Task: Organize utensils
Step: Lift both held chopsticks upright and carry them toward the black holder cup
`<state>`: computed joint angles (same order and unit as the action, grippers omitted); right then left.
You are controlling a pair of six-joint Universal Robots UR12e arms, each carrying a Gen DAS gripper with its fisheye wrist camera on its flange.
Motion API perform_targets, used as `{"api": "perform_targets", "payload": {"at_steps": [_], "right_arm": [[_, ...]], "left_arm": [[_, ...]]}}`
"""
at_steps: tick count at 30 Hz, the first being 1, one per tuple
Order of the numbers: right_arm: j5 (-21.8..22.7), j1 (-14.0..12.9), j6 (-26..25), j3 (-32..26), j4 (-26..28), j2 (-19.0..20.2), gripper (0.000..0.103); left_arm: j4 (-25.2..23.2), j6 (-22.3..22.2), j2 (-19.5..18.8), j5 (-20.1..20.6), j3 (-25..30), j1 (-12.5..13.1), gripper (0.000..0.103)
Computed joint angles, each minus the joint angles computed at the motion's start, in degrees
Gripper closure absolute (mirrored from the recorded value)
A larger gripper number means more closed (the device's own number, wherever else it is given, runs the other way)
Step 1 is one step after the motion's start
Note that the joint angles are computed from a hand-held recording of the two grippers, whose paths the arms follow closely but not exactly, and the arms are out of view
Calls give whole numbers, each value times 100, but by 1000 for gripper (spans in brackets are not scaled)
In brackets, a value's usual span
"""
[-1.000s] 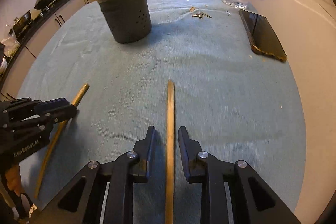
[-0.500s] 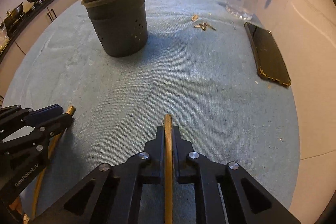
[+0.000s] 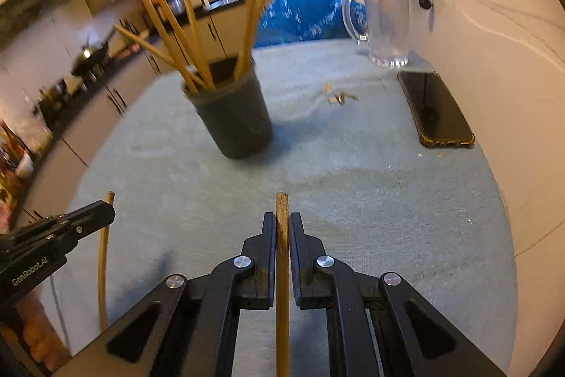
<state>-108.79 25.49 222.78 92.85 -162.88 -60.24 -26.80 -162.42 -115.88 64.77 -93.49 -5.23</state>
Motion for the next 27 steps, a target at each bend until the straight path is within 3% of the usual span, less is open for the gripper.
{"api": "perform_targets", "payload": {"at_steps": [8,20,27], "right_arm": [[-280,174,101,193,-974,-123,96],[-1068,543,-275,113,-1450,-135,96],[-1175,635,-429,76,-1619,-129,96]], "left_arm": [[579,-190,310,-149,-360,135,96],[1257,-466,673,-263,-815,326,96],[1696,-551,828,-205,-1013,394,96]]}}
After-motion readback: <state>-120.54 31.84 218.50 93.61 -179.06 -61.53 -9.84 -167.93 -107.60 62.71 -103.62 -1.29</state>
